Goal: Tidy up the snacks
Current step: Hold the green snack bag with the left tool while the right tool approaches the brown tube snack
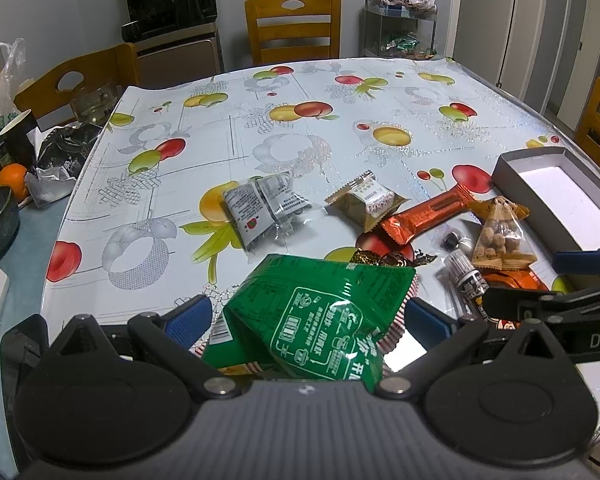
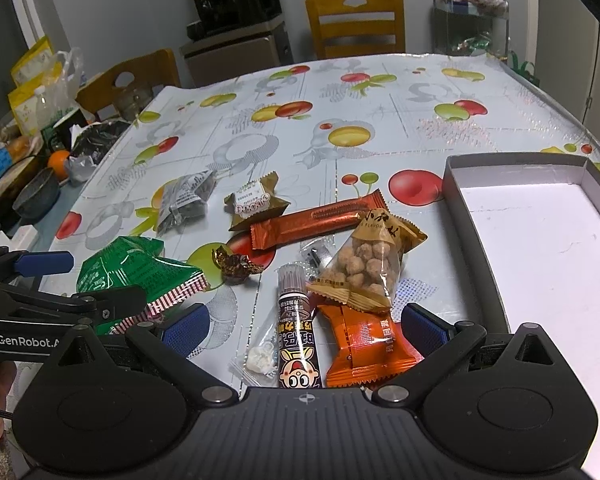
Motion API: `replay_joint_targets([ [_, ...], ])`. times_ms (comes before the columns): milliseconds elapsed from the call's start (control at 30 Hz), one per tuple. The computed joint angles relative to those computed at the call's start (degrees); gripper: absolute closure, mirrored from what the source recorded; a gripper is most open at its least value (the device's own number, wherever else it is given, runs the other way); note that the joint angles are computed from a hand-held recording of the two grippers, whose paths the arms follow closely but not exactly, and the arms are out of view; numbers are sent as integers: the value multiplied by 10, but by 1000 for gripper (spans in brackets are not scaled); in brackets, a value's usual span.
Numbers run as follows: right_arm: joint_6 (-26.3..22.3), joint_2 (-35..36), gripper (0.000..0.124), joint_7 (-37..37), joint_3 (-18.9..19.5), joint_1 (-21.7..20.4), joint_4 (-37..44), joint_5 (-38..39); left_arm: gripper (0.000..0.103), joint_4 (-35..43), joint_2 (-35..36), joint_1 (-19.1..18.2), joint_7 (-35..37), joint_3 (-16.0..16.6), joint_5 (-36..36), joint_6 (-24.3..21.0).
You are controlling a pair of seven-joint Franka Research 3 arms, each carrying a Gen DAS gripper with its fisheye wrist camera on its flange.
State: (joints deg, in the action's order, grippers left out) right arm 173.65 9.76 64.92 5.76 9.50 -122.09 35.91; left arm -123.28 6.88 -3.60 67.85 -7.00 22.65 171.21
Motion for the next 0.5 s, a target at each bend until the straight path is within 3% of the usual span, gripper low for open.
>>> replay_joint_targets([
  [500,-13,1,21,3,-4,2,4,-8,0,5,7,2,6,-1,-4,0],
])
